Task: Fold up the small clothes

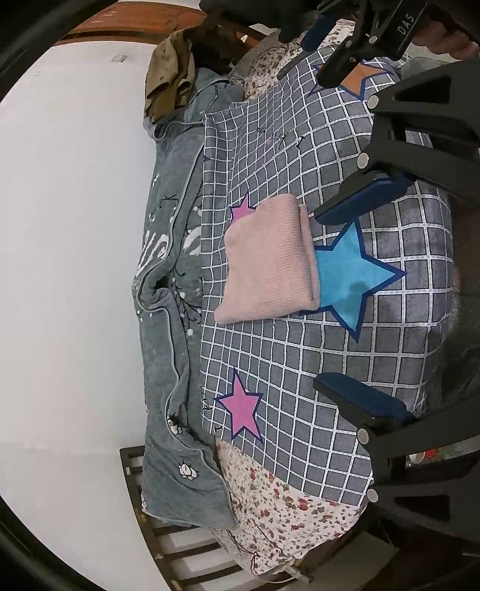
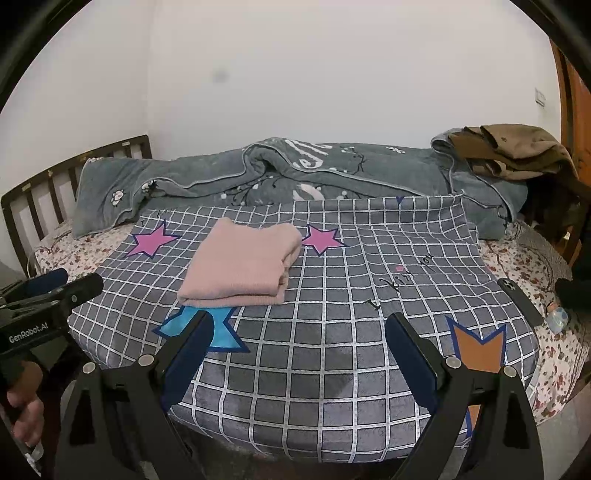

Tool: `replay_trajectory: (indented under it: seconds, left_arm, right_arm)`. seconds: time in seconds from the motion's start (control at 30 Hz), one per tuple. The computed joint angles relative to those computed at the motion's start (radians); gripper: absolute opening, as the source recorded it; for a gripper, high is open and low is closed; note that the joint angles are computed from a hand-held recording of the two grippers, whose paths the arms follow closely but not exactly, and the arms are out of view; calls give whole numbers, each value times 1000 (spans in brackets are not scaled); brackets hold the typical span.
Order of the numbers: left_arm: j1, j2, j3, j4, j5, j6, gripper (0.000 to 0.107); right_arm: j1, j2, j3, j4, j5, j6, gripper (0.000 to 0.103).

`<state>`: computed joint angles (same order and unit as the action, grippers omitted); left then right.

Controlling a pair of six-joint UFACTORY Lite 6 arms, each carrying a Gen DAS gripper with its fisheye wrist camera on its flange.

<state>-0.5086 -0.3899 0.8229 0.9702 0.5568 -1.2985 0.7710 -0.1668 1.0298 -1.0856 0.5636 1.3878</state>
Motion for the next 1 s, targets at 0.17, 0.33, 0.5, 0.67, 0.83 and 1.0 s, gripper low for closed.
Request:
replay_trajectory:
  seconds: [0.17, 0.33, 0.5, 0.67, 0.83, 1.0]
  left_arm:
    - [5, 1, 0, -2, -1, 1, 81]
    - [12, -14, -9, -9, -3, 2, 81]
    - [6, -20, -4, -6, 9, 4, 81]
    - [3, -27, -4, -10, 17, 3, 81]
    - [10, -37, -5, -22, 15, 20, 81]
    - [11, -44, -7, -29, 16, 29, 81]
  right_arm:
    - [4, 1, 3, 2, 7, 1, 93]
    - [12, 1, 6, 0, 11, 6, 93]
    - [17, 2, 15, 3, 16, 3, 93]
    - [17, 3, 17, 6, 16, 3, 93]
    - [16, -2, 17, 7, 16, 0, 93]
    - [18, -9, 16, 12, 18, -2, 93]
